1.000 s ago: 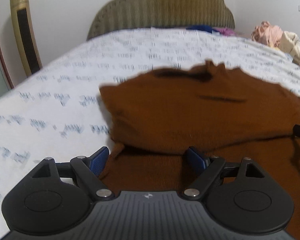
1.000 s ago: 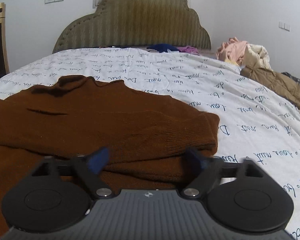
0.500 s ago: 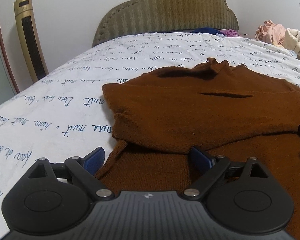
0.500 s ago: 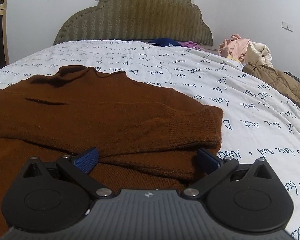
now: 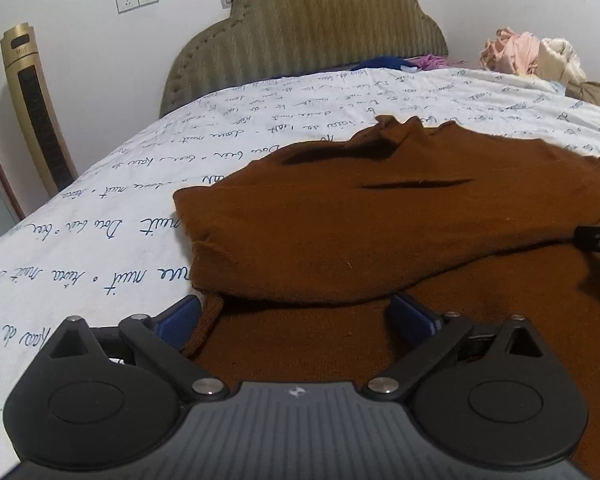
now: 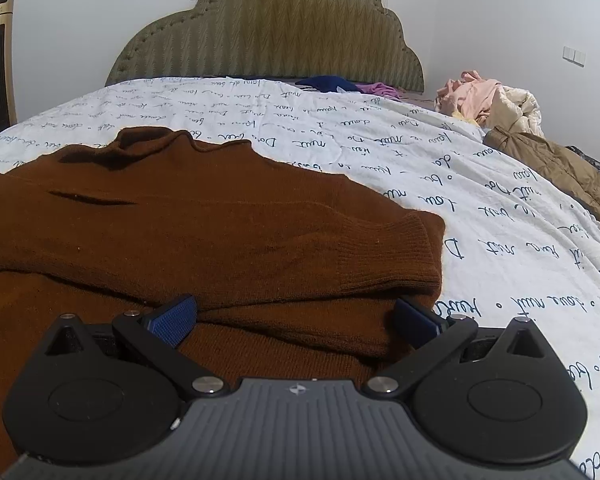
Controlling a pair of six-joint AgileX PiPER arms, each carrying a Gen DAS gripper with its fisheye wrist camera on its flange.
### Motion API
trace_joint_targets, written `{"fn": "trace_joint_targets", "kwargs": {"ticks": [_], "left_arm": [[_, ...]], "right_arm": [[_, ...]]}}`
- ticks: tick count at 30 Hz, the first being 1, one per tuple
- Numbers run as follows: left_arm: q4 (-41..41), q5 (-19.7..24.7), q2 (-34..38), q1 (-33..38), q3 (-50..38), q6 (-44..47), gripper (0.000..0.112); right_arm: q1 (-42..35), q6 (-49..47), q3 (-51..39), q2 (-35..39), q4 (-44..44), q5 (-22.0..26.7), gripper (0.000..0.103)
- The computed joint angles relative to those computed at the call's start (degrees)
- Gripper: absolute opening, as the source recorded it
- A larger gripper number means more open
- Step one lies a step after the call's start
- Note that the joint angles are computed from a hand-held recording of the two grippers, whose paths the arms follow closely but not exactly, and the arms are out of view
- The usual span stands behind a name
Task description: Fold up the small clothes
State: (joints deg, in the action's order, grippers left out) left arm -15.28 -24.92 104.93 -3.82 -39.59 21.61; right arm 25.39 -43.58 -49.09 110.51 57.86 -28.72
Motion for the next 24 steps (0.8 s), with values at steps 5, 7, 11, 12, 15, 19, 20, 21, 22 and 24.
{"fn": "trace_joint_targets", "kwargs": {"ticks": [5,7,11,12,15,19,20,21,22,24], "left_arm": [[7.1,1.6,-0.3,2.1,-0.2,-7.1,0.102],[12.2,2.8,-0.3,3.4,-0.7,-12.3,0.103],[18.1,4.0,-0.2,4.8,-1.3,-18.4,0.103],[17.8,4.1,-0.2,4.8,-1.3,-18.1,0.103],[14.8,3.8,-0.1,4.1,-1.2,-15.1,0.103],[12.6,3.5,0.0,3.6,-1.2,-12.7,0.103],[12.6,3.5,0.0,3.6,-1.2,-12.7,0.103],[12.6,3.5,0.0,3.6,-1.2,-12.7,0.103],[12.6,3.6,0.0,3.6,-1.2,-12.8,0.103],[12.3,3.5,0.0,3.5,-1.2,-12.4,0.103]], "right_arm": [[-0.2,0.7,0.2,-0.1,-0.7,0.1,0.103],[-0.4,1.4,0.3,-0.2,-1.4,0.4,0.103],[-0.5,1.5,0.3,-0.3,-1.5,0.6,0.103],[-0.3,0.8,0.3,-0.3,-0.8,0.4,0.103],[0.9,-4.1,-0.2,-0.2,4.4,-0.2,0.103],[3.8,-7.3,0.8,-0.8,10.8,-3.6,0.103],[4.4,-7.4,1.3,-1.2,11.9,-3.9,0.103],[4.5,-6.7,2.0,-1.8,12.2,-3.5,0.103],[4.0,-4.8,2.8,-2.5,11.2,-2.3,0.103],[1.8,2.6,4.8,-4.1,5.4,1.2,0.103]]}}
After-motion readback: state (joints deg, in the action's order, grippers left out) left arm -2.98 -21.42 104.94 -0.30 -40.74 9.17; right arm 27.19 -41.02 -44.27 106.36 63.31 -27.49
